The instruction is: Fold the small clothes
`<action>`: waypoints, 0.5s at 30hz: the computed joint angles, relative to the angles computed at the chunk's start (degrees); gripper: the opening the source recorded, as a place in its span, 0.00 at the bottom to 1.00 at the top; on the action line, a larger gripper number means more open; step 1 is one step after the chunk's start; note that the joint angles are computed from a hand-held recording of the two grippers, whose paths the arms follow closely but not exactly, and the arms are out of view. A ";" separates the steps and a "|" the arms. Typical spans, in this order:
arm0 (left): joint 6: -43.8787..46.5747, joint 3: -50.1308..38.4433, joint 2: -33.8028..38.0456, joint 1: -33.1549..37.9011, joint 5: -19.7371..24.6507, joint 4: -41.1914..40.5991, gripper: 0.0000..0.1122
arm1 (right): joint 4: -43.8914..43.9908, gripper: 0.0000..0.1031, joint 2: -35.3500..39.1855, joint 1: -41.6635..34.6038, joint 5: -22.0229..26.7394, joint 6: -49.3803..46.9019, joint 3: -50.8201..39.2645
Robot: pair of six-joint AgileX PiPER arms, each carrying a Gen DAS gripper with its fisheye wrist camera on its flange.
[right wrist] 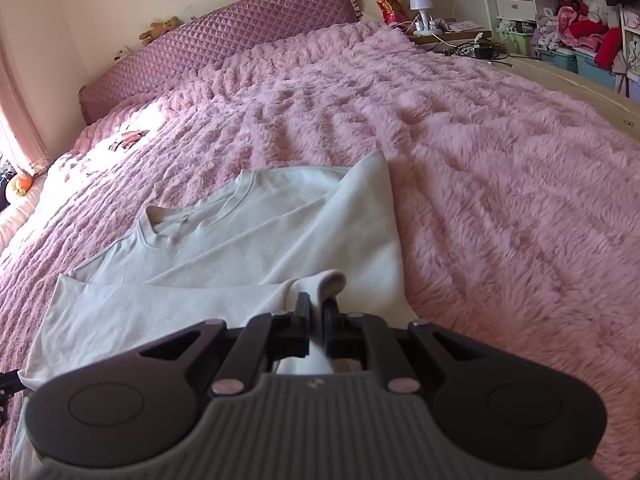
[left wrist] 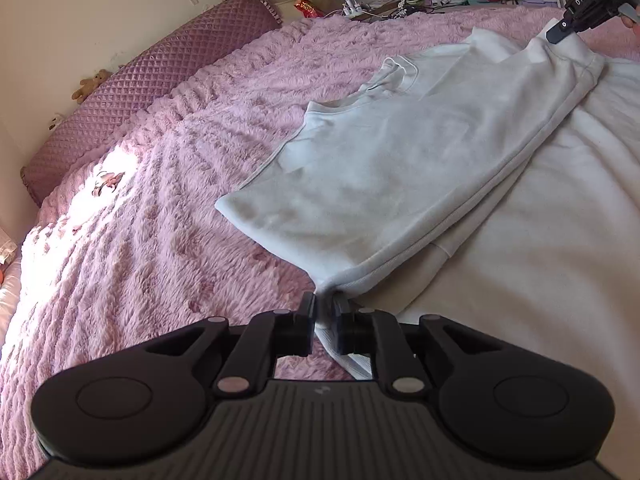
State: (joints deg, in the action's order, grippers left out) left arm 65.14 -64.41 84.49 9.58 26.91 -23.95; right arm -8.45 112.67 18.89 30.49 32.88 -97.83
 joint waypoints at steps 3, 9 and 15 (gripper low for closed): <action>-2.89 -0.83 1.78 -1.70 -0.89 4.92 0.09 | 0.34 0.00 0.12 -0.07 0.57 -0.56 -0.45; -21.24 4.31 -2.73 -2.70 -8.09 10.81 0.03 | -0.96 0.00 -1.79 -0.04 -1.63 1.78 1.66; -43.62 5.17 -2.86 -0.69 -4.09 10.24 0.02 | -7.54 0.00 -4.17 1.12 -2.96 10.30 4.76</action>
State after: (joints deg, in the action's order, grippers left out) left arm 21.52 -59.24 81.62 8.89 22.81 -13.71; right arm -15.99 108.50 20.01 27.53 43.18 -93.07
